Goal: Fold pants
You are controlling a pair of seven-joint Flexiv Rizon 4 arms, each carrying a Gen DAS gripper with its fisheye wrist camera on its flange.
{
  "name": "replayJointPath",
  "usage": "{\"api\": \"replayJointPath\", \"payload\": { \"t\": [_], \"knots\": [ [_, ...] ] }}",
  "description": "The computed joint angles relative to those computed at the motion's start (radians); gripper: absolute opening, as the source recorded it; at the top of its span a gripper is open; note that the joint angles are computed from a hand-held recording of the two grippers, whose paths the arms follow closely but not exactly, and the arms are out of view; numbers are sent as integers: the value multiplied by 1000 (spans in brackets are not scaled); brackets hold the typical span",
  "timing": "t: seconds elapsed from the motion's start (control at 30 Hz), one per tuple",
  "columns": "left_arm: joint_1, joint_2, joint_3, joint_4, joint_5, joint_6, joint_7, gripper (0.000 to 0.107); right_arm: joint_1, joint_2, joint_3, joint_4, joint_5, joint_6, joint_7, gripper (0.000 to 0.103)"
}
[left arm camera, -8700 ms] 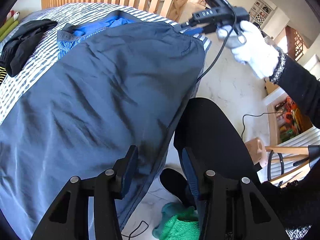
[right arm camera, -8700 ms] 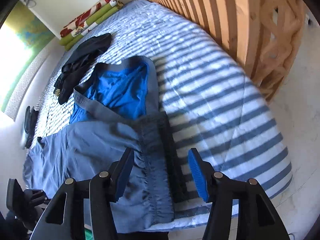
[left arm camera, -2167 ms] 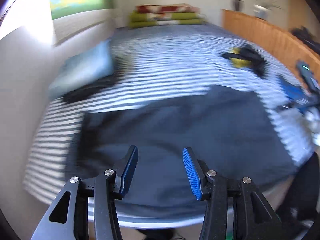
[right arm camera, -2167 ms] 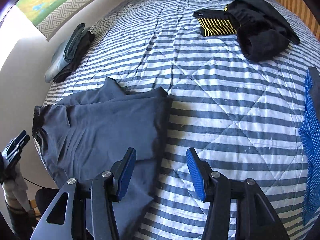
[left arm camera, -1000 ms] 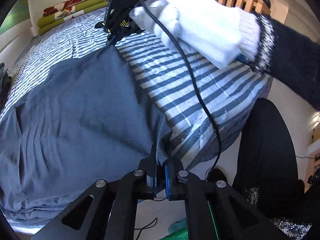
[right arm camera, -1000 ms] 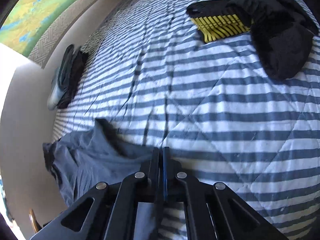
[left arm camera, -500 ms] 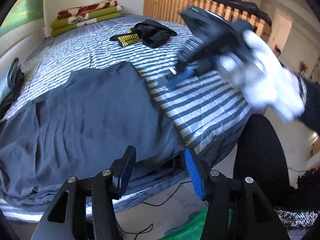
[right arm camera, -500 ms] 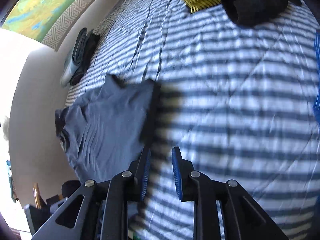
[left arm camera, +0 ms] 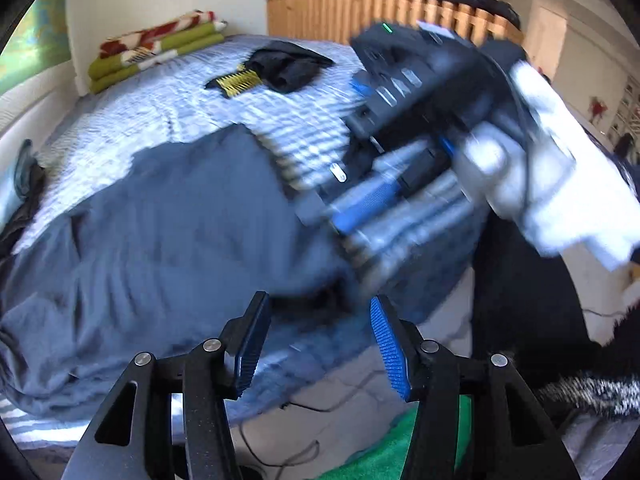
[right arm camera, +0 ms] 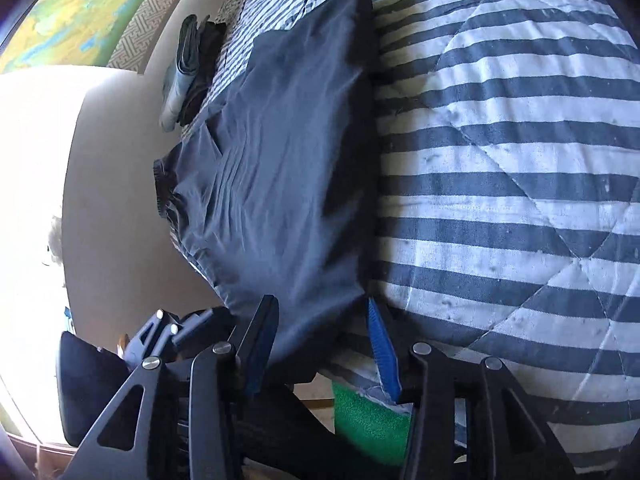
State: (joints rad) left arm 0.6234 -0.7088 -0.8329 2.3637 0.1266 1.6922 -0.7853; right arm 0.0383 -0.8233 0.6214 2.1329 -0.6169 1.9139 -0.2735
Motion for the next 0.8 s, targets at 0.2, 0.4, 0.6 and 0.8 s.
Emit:
{"api": "replayJointPath", "payload": {
  "t": [0.2,0.4,0.6,0.8],
  "knots": [
    [-35,-46,31,-4,8,40,-11,55,82,113,-88,25,72,-53,-5,42],
    [-39,-87,39,-47,25,49,-38,55,204,215,-153,41,114,-185,-90,42],
    [46,-106,-4,-19,53,61,-50,55,377,327,-274,33,114,-327,-181,42],
    [57,-157,-11,-33,42,10,-36,55,447,299,-310,-65,132,-567,-258,42]
  ]
}}
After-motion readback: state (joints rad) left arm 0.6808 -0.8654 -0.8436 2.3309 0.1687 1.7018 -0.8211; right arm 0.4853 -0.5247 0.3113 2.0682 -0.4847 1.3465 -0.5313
